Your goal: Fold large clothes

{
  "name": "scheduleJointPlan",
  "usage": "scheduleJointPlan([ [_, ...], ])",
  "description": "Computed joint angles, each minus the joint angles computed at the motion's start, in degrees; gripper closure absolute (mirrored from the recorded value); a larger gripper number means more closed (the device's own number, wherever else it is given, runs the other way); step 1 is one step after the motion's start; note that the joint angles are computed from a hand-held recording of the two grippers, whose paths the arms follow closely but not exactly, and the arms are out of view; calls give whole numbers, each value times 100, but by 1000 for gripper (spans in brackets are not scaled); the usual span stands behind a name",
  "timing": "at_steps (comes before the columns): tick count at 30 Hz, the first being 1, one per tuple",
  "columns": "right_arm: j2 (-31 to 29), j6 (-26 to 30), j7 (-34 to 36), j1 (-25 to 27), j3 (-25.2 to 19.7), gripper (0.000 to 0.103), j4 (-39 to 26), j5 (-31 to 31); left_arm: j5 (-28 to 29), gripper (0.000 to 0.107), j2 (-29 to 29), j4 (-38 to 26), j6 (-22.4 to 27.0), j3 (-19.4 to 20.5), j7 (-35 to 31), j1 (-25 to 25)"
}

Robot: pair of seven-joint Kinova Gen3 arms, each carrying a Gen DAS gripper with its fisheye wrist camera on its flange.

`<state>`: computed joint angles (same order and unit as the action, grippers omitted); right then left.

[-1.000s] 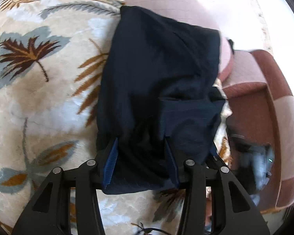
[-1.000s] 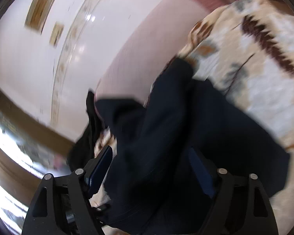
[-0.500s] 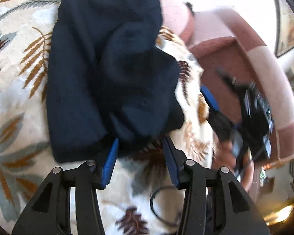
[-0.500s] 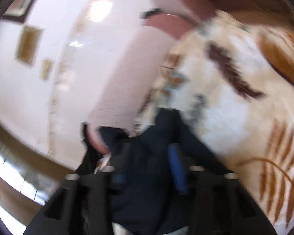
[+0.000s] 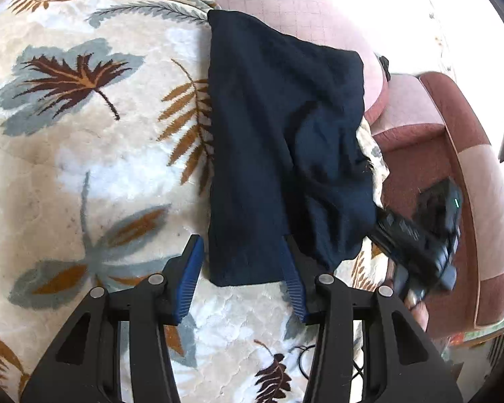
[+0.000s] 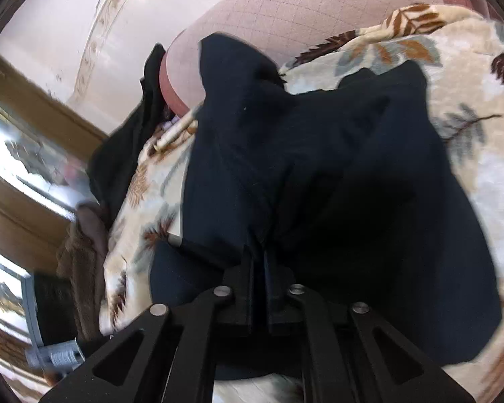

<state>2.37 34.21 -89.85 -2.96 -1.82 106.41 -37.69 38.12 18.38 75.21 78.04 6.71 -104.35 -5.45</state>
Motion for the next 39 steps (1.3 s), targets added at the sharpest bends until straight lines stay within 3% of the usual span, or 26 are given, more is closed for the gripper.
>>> scheduleJointPlan([
  [3,-526,-115,-91,394,-251,100,364,250,-143,64,18,11,-100,17,-6,103],
  [6,-606,58,-623,881,-491,100,486,409,-475,63,101,-30,-144,-3,142,290],
  [9,-582,138,-906,602,-193,99,587,600,-798,63,200,-146,-142,5,271,464],
  [11,-610,-2,-939,111,327,89,623,392,-1028,63,209,-235,-187,23,297,590],
  [12,-702,-206,-912,-44,489,79,680,211,-1103,63,192,-241,-232,30,294,631],
  [13,-792,-437,-966,-138,553,56,728,116,-1156,63,171,-223,-298,40,296,675],
  [15,-873,-783,-1053,-560,947,25,681,-36,-1216,63,211,-292,-350,62,360,749],
  [18,-517,-603,-1479,-1356,1631,23,106,312,-1259,63,302,-398,-337,81,522,813],
  [20,6,-137,-1772,-1731,1933,27,-364,778,-1258,63,371,-529,-278,72,603,855],
  [21,192,7,-1778,-1789,1935,66,-504,1011,-1236,63,335,-523,-268,118,557,789],
  [22,271,58,-1691,-1778,1832,96,-597,1228,-1231,63,345,-579,-283,124,559,793],
  [24,111,-119,-1499,-1439,1408,97,-518,1382,-1222,61,301,-586,-460,130,461,782],
  [26,-286,-581,-1240,-911,1022,97,-104,1164,-1390,55,367,-658,-631,105,535,917],
  [28,-283,-804,-1068,-565,1006,97,255,700,-1542,53,537,-801,-634,116,696,1059],
  [30,53,-656,-824,-530,1282,95,406,236,-1806,53,818,-1091,-425,139,907,1308],
  [32,84,-515,-465,-519,1438,88,433,-230,-2105,53,814,-1117,-499,54,922,1540],
  [35,-401,-613,-15,-1120,2111,62,712,-929,-1964,53,683,-1047,-549,219,800,1289],
  [37,-733,-402,376,-1460,2552,28,920,-1395,-1639,53,591,-931,-496,252,698,1068],
  [39,-785,38,795,-1382,2587,26,955,-1606,-1647,53,519,-844,-490,219,704,1112],
])
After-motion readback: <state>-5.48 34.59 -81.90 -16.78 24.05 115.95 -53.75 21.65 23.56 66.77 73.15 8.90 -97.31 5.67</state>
